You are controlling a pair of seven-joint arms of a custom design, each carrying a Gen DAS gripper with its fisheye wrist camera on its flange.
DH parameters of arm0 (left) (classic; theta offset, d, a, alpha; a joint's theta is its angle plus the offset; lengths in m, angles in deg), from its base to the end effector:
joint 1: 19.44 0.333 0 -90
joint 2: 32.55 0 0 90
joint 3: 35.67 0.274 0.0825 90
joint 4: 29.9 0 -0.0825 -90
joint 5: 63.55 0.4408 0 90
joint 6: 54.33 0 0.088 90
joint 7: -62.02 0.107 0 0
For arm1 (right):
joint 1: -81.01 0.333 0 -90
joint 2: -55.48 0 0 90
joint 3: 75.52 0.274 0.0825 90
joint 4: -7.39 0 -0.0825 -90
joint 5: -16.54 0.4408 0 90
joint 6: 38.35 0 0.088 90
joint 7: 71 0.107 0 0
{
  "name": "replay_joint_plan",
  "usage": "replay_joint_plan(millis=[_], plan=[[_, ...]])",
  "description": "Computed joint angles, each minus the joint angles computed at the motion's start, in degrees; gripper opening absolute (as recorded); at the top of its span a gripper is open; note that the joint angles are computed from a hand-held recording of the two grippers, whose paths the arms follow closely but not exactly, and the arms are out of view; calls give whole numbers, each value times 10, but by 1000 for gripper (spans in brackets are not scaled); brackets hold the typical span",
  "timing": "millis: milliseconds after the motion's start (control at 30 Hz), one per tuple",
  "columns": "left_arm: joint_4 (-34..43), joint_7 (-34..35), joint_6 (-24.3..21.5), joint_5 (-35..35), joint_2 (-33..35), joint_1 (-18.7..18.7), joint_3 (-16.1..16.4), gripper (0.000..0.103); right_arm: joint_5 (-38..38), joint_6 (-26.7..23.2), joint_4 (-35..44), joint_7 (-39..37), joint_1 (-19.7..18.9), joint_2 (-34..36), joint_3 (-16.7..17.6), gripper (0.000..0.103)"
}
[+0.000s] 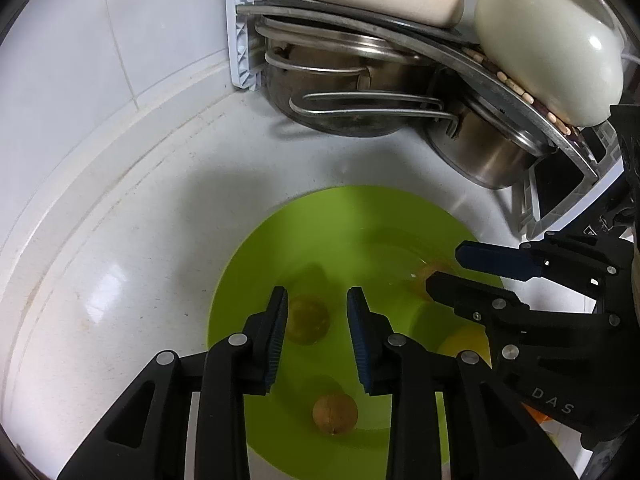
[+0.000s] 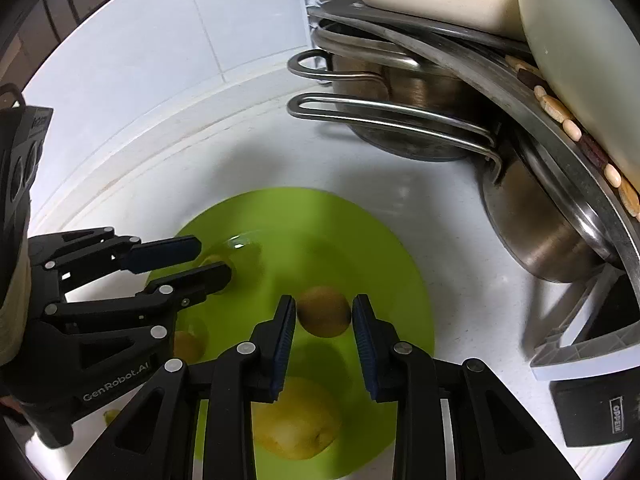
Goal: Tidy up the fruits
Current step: 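Withdraw both tools from the plate toward the oranges and the stemmed green fruit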
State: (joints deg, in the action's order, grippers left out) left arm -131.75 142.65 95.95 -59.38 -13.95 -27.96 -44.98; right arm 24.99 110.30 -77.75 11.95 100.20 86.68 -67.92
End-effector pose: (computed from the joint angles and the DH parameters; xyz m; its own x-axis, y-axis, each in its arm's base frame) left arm 0.6842 -0.2137 0.3679 -0.1960 -0.9781 0.0705 -0.8572 0.1360 -0.4966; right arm 0.7009 0.3319 0.3622 0.4644 -0.8754 -0.1341 -0.7749 -0.3283 -0.5402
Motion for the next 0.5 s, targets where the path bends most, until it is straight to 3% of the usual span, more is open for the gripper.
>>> replay_joint_plan(millis=[500], plan=[[-112,-37,61,36,-108,-2,5,37,11,69,-115,0,-2,-97,4,31]])
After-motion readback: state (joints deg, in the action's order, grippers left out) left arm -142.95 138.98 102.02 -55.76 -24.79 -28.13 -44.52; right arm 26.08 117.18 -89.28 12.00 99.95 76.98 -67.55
